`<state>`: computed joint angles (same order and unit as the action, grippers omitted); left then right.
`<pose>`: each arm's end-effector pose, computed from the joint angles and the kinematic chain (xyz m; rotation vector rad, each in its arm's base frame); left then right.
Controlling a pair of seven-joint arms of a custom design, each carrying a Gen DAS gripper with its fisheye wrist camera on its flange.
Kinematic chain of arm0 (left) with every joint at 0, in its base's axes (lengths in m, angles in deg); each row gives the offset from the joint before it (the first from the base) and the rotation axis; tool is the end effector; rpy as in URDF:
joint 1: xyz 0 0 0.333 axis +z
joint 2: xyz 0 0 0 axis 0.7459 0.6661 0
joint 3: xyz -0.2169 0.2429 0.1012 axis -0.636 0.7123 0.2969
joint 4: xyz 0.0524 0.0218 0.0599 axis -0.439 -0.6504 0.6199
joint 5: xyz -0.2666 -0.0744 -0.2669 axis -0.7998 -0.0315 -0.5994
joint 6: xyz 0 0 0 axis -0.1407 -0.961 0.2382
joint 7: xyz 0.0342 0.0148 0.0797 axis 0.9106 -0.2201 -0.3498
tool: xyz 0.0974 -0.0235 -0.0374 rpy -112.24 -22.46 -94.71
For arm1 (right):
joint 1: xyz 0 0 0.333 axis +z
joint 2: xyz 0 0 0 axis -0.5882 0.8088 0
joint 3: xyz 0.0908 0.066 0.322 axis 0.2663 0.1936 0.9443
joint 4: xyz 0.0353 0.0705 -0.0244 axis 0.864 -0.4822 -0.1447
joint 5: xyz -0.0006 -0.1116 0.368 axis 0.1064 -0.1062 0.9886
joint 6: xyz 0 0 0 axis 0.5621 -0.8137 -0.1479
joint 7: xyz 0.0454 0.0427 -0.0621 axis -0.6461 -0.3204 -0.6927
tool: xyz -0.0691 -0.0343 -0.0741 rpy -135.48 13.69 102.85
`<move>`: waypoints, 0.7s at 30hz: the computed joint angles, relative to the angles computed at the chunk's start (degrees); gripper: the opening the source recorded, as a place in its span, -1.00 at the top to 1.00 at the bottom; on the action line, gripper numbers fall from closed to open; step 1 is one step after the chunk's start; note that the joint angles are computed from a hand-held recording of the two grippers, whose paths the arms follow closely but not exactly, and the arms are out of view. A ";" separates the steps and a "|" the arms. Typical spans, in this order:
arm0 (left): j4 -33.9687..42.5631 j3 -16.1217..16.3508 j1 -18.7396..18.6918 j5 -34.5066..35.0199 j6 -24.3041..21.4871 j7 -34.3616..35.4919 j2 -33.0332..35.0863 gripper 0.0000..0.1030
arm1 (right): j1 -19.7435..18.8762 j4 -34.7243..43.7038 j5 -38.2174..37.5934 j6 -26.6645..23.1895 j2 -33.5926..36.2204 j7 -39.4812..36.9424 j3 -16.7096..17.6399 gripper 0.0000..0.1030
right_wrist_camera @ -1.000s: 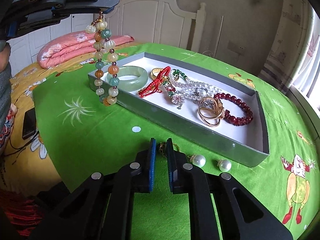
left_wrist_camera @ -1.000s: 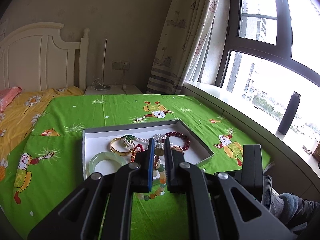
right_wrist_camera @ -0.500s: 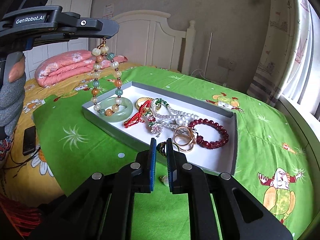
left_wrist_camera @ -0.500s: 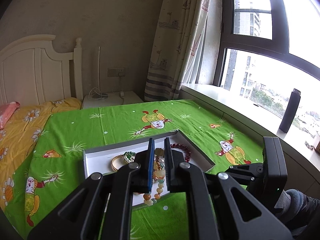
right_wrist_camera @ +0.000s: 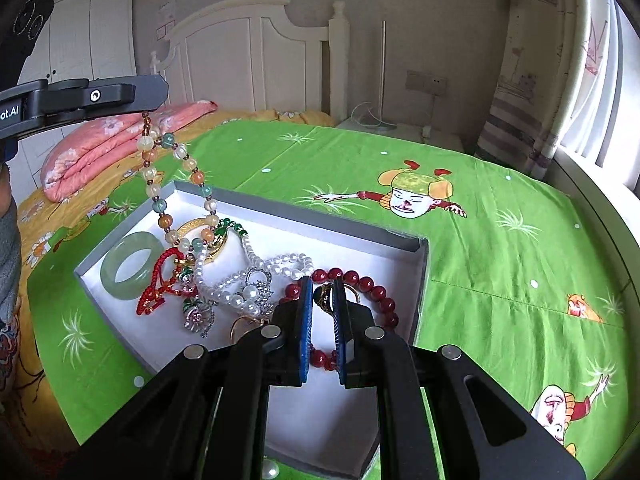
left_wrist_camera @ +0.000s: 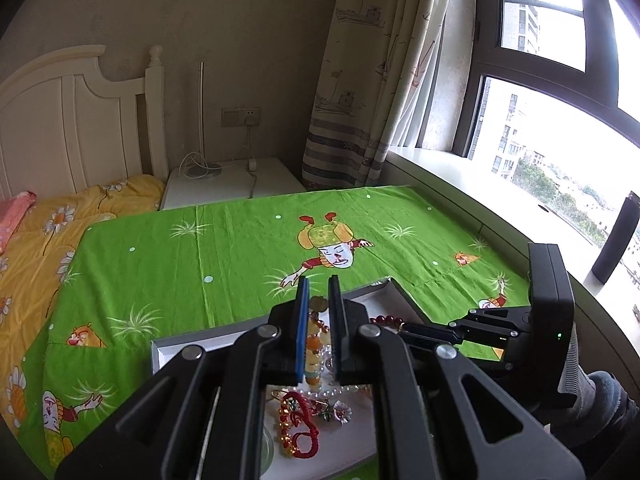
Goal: Organize jewelry
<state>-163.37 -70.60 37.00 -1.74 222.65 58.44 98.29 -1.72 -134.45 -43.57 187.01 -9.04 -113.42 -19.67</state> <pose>0.6048 -0.3937 0.5178 -0.8397 2.4658 -1.3727 0.4617 0.4007 0.4300 -1.6296 1.7898 -0.8357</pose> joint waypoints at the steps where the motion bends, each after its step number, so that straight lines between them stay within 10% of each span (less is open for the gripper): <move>1: 1.47 2.30 -2.18 2.63 -0.27 -2.61 1.16 0.83 | -0.40 0.49 1.71 0.00 0.52 -1.78 0.00 0.81; 7: 5.59 8.50 -7.04 14.37 -2.46 -14.00 5.64 0.78 | -1.14 1.43 8.27 1.81 2.38 -7.86 -1.05 0.80; 10: 4.00 8.37 -6.24 16.47 -0.07 -17.07 5.45 -0.14 | -0.94 0.07 7.32 4.21 1.70 -5.22 -1.90 0.77; 16: -5.46 7.75 -3.63 18.41 12.31 -20.49 -0.07 -0.64 | -0.88 -6.14 -7.30 5.25 -5.58 14.11 -1.32 0.60; 18: -11.33 3.62 0.31 17.61 20.56 -20.32 -2.76 -0.90 | -1.46 -9.21 -12.39 3.85 -8.93 22.29 0.36 0.11; 21: -19.63 -7.88 10.80 18.82 29.95 -21.34 -5.04 -0.95 | -2.23 -12.97 -15.60 1.90 -12.27 28.94 3.49 0.01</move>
